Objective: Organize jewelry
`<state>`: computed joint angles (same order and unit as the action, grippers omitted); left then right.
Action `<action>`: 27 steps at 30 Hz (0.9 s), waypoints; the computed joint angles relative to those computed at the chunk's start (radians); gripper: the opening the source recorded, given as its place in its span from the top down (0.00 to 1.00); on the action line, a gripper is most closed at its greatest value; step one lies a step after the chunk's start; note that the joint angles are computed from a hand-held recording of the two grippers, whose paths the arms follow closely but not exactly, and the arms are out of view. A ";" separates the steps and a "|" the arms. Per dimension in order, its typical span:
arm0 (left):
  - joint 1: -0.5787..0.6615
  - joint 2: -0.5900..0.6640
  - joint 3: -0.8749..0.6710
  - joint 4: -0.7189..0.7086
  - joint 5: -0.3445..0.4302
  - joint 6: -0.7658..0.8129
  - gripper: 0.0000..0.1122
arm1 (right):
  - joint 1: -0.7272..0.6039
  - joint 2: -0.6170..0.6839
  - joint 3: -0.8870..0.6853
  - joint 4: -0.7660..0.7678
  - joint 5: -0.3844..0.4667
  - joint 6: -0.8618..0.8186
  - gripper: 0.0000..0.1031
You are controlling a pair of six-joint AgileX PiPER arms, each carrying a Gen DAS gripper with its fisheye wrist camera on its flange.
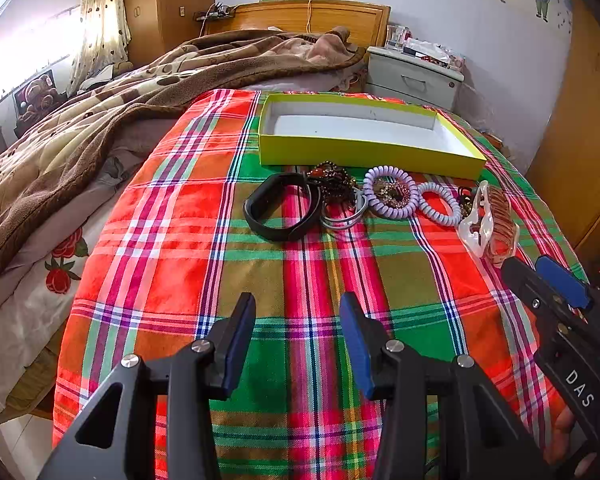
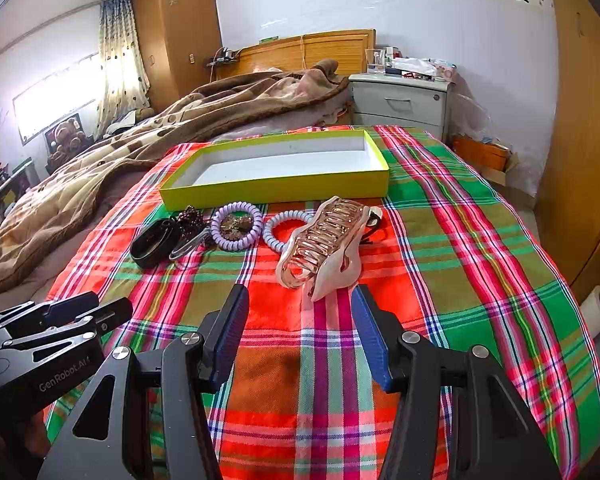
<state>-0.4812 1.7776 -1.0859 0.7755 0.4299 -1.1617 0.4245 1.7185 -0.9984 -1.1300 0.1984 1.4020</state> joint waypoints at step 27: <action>-0.001 -0.028 0.028 0.011 -0.001 -0.027 0.59 | 0.008 -0.017 0.013 0.008 0.013 -0.001 0.48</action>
<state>-0.4824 1.7496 -1.0577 0.7861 0.4291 -1.1888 0.4324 1.7011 -0.9850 -1.1219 0.2110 1.4010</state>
